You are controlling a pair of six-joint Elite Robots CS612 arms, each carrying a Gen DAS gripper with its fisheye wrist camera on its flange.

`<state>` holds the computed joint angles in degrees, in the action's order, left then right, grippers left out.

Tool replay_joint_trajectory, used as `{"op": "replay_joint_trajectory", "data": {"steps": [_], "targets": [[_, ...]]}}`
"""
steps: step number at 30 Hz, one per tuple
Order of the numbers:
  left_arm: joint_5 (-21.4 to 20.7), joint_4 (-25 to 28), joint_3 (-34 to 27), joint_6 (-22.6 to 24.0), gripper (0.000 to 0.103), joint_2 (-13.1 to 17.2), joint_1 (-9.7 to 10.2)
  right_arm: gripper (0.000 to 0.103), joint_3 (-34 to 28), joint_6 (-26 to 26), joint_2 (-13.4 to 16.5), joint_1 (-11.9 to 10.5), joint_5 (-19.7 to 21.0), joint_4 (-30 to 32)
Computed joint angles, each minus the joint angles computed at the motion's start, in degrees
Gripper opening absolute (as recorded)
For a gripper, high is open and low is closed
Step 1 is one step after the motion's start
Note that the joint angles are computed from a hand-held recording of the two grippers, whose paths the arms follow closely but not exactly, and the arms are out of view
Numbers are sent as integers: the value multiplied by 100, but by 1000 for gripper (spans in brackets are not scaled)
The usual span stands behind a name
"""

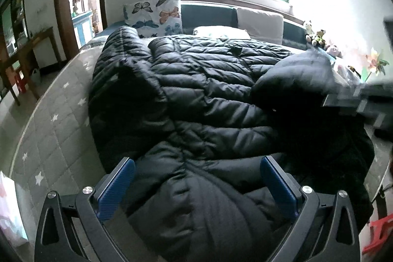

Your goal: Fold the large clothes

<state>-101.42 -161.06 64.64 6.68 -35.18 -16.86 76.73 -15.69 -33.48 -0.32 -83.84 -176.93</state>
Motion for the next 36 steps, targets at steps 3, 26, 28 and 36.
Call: {"op": "replay_joint_trajectory", "data": {"steps": [3,26,28,36], "targets": [[-3,22,7,-140,103,-4,43,15,-156,-450,157,132,-381,360],[-72,-76,-19,-517,103,7,121,25,32,1047,-54,-286,202,413],[-43,-128,3,-539,103,-11,137,25,-174,1095,41,-281,705,596],[15,-289,74,-748,103,-97,213,25,-339,230,106,63,875,244]]}}
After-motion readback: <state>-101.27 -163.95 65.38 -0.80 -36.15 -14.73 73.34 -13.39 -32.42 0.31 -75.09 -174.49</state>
